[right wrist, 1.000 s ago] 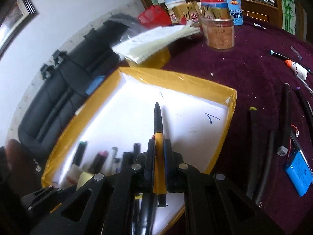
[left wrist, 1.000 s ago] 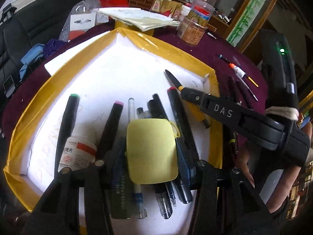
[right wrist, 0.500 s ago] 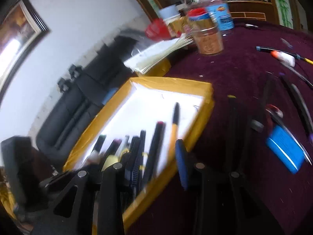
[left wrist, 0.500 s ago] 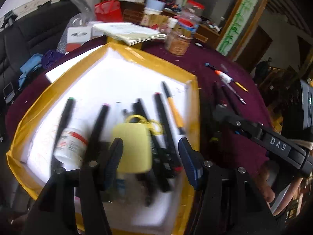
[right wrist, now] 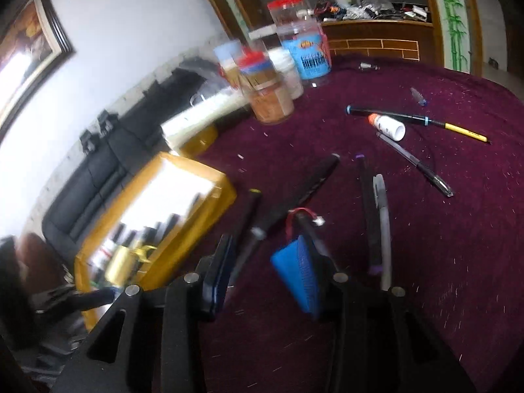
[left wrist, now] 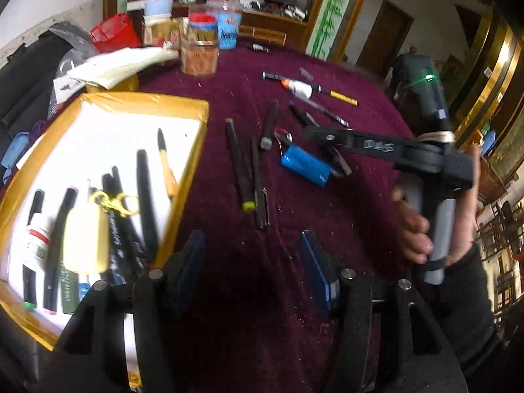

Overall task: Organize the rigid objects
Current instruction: 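Grasp the blue battery pack with the right tool while the left tool grasps a black marker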

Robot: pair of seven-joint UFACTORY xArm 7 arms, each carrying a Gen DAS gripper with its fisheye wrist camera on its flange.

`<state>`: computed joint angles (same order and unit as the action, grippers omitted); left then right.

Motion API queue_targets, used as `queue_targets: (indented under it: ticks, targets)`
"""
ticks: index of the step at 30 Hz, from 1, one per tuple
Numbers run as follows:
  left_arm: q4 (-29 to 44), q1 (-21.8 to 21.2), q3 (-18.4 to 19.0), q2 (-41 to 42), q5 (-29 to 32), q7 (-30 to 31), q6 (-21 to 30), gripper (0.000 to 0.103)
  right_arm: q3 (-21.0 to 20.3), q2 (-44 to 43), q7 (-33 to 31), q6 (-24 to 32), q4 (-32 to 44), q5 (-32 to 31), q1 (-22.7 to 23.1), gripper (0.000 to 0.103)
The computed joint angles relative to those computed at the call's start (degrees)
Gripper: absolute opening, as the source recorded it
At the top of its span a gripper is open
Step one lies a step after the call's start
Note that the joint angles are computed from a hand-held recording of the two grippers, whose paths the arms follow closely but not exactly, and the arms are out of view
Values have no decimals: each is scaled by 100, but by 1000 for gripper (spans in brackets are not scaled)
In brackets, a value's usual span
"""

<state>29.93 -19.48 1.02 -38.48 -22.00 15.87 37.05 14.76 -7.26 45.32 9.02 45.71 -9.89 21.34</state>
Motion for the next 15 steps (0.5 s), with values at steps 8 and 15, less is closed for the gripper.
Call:
queue_targets:
  ticks: [8,15]
  targets:
    - [377,-22,-287,734,138,-310,-203,57,18,269,503,38,-79,-767,-92,35]
    - [1084,86,-484,1672,471,-457,-107,57,-192,255,-323,-374,-250,127,172,35]
